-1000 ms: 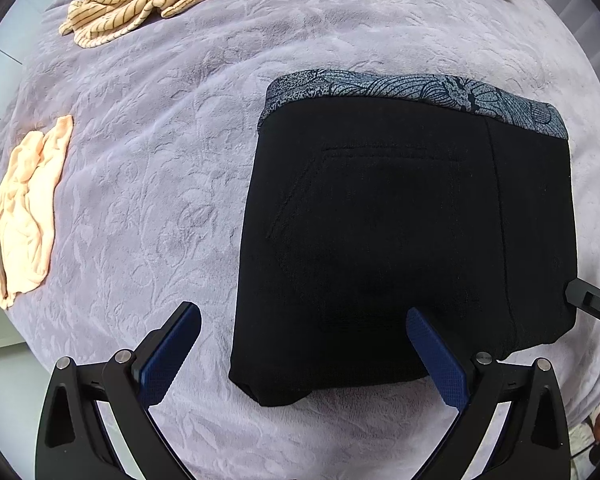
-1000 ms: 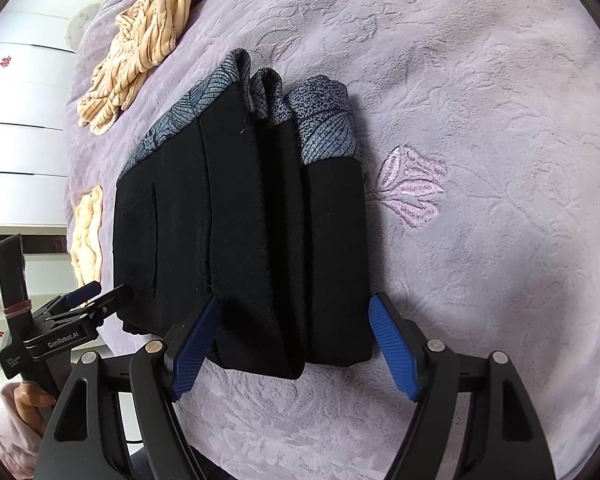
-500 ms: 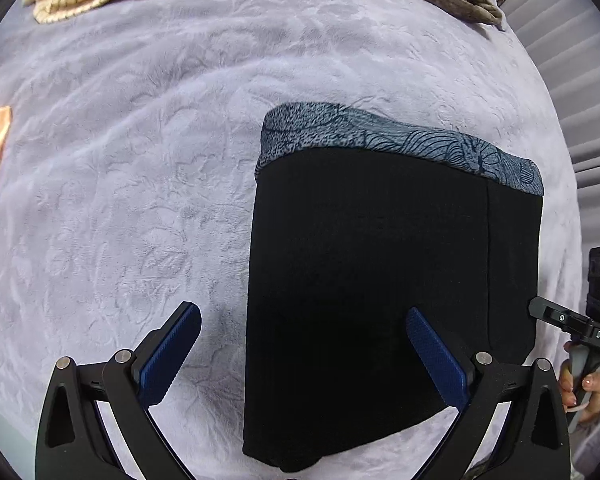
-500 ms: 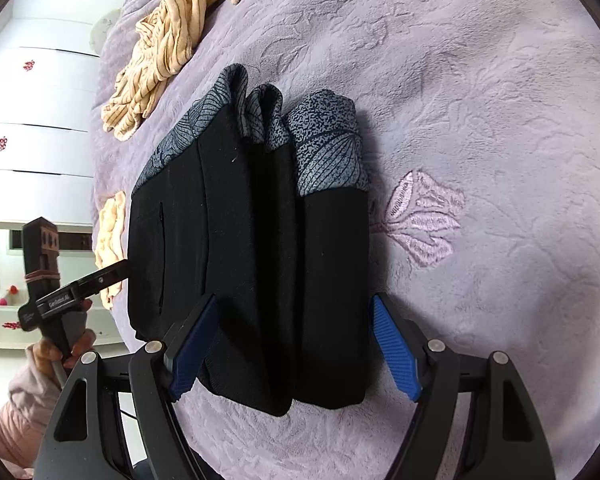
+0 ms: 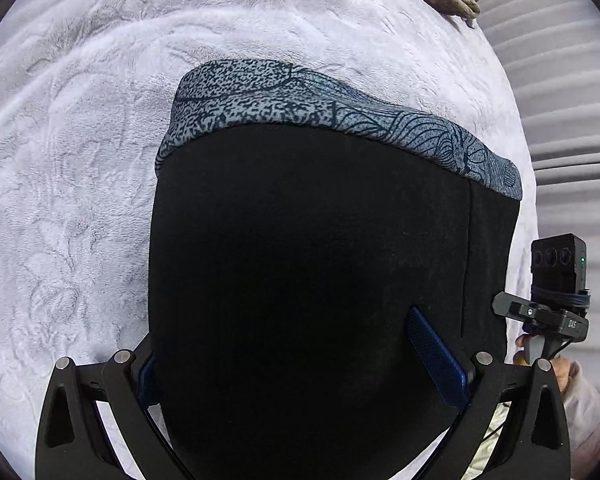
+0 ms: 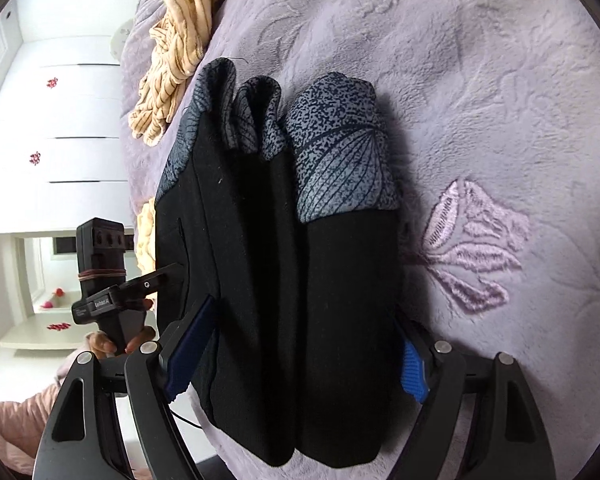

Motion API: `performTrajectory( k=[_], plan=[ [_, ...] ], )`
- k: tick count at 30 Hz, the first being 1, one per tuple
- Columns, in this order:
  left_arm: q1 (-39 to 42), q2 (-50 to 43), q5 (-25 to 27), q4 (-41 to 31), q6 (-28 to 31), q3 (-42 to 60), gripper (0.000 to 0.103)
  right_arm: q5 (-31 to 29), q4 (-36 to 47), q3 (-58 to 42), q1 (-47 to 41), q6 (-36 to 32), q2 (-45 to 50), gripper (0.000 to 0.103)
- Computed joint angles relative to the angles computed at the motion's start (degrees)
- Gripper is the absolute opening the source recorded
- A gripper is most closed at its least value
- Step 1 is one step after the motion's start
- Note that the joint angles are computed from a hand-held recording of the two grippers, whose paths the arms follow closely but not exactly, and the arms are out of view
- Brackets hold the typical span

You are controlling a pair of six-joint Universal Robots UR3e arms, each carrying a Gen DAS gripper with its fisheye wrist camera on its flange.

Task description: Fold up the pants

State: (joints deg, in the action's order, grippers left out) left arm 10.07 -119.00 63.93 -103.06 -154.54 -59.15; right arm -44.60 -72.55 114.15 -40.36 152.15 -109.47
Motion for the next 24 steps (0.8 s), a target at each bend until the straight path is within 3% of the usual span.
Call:
performTrajectory(
  k=[4, 6, 8, 12, 16, 20, 24],
  plan=[
    [1.6, 2.1, -1.4, 0.3, 0.9, -3.0, 0.099, -1.7, -2.7, -0.5, 1.8, 3.9, 0.3, 0.076],
    [2.9, 5.3, -2.5, 0.0, 2.6, -5.1, 0.081, -1.3, -0.2, -1.4, 1.3, 4.0, -1.2, 0.065],
    [5.3, 7.1, -3.7, -3.1, 6.5, -4.2, 0.071, -0.1, 2.7, -2.6, 0.5, 4.3, -3.3, 0.047],
    [8.9, 7.8, -5.5, -12.1, 13.8, 1.9, 0.068, 0.2, 8.3, -8.1, 1.6, 7.3, -6.9, 0.043],
    [14.5, 7.2, -5.4, -23.5, 22.6, 10.1, 0.068, 1.3, 6.4, -13.1, 8.3, 17.5, -10.2, 0.043],
    [22.8, 3.5, -2.3, -36.7, 33.2, 24.2, 0.068, 2.4, -7.6, -11.5, 18.9, 36.2, -12.8, 0.043],
    [29.0, 0.9, 2.1, -41.2, 39.5, 32.8, 0.068, -2.3, -39.3, -5.9, 37.5, 62.3, -6.3, 0.043]
  ],
)
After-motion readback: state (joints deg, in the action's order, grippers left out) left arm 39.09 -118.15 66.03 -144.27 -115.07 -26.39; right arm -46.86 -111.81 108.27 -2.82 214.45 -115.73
